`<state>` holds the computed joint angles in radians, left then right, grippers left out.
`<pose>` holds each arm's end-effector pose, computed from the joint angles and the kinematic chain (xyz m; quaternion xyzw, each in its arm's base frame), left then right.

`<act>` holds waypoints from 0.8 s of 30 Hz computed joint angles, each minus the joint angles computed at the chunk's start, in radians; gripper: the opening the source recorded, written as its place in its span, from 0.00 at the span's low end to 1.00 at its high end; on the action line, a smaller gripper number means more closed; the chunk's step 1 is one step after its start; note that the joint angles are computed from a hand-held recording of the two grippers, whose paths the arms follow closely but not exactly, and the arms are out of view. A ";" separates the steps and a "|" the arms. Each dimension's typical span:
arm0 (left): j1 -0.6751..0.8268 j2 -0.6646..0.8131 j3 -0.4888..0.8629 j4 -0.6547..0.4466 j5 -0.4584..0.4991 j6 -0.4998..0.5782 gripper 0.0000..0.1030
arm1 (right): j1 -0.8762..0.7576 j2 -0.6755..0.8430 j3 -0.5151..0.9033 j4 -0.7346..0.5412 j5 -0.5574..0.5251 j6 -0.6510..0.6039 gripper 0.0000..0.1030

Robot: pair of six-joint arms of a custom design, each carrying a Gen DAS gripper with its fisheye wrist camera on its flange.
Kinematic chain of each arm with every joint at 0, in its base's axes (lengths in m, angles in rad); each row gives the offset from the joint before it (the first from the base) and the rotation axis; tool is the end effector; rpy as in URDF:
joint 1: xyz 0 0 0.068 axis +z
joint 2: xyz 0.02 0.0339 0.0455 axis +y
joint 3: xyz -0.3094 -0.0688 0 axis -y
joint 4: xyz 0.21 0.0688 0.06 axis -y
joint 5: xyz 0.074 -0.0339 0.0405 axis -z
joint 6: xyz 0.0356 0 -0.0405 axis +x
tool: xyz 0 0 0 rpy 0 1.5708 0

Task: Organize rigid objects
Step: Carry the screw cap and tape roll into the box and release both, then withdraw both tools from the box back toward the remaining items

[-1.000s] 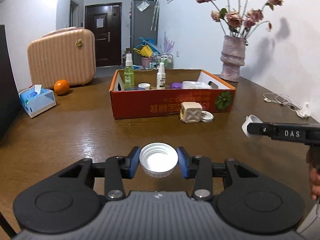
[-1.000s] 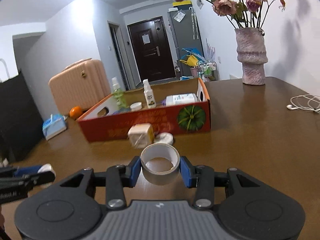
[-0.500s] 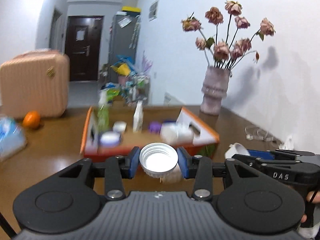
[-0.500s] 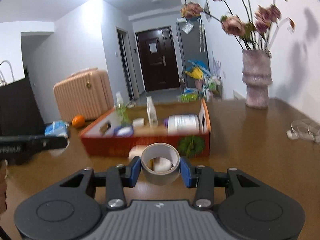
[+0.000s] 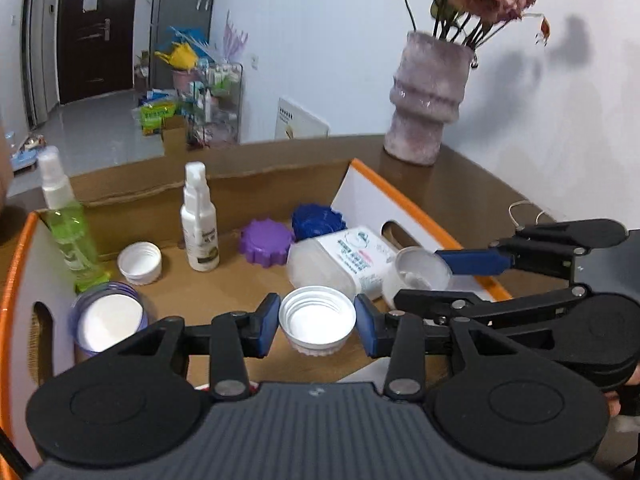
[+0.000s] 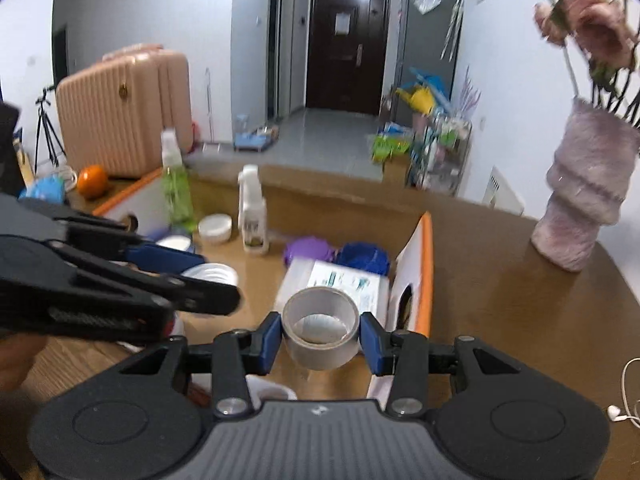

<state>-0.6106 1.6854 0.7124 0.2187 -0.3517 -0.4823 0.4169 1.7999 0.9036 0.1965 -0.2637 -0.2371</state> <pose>0.2540 -0.1628 0.2075 -0.0114 0.9063 -0.0659 0.4174 0.3173 0.1507 0.2185 -0.3412 0.8334 0.1563 0.4058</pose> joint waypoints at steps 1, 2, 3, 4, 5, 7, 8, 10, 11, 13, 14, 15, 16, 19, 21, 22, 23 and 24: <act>0.009 0.011 -0.004 0.015 0.022 0.005 0.39 | 0.011 0.005 -0.005 0.011 0.033 -0.003 0.40; 0.017 0.016 -0.013 0.033 0.046 0.005 0.39 | 0.013 0.012 0.002 -0.003 0.038 -0.004 0.41; 0.029 0.025 -0.016 0.044 0.076 0.003 0.39 | 0.008 0.018 0.013 -0.024 0.025 -0.003 0.42; 0.038 0.037 -0.005 0.028 0.089 0.000 0.39 | 0.006 0.023 0.011 -0.018 0.029 0.005 0.41; 0.039 0.048 0.007 0.006 0.085 -0.006 0.40 | 0.003 0.026 0.008 -0.008 0.026 0.008 0.44; 0.047 0.061 0.009 0.006 0.096 -0.009 0.44 | -0.002 0.019 0.000 -0.001 0.006 0.018 0.46; 0.048 0.061 0.010 0.000 0.102 -0.012 0.48 | -0.004 0.008 -0.011 0.015 0.005 0.025 0.47; 0.053 0.048 -0.005 0.018 0.112 -0.026 0.48 | -0.012 -0.010 -0.014 0.021 0.004 0.023 0.48; 0.050 0.033 -0.015 0.016 0.106 -0.036 0.50 | -0.018 -0.025 -0.026 0.033 -0.002 0.028 0.48; 0.039 -0.009 -0.024 -0.012 0.081 -0.055 0.52 | -0.044 -0.058 -0.040 0.041 -0.029 0.052 0.50; 0.030 -0.033 -0.021 -0.043 0.062 -0.065 0.52 | -0.053 -0.077 -0.049 0.042 -0.038 0.063 0.51; 0.015 -0.068 -0.025 -0.077 0.036 -0.070 0.52 | -0.064 -0.105 -0.064 0.042 -0.051 0.074 0.51; 0.000 -0.104 -0.028 -0.111 0.012 -0.070 0.53 | -0.073 -0.132 -0.073 0.032 -0.062 0.076 0.51; -0.087 -0.228 -0.019 -0.264 -0.112 -0.125 0.59 | -0.092 -0.241 -0.124 -0.006 -0.088 0.058 0.54; -0.192 -0.310 -0.007 -0.388 -0.233 -0.196 0.63 | -0.108 -0.328 -0.168 -0.029 -0.104 0.053 0.56; -0.248 -0.339 0.005 -0.451 -0.292 -0.238 0.64 | -0.117 -0.380 -0.191 -0.048 -0.117 0.050 0.56; -0.322 -0.362 0.023 -0.538 -0.365 -0.306 0.65 | -0.123 -0.433 -0.217 -0.064 -0.126 0.047 0.57; -0.413 -0.371 0.051 -0.651 -0.448 -0.405 0.67 | -0.127 -0.484 -0.244 -0.077 -0.132 0.044 0.60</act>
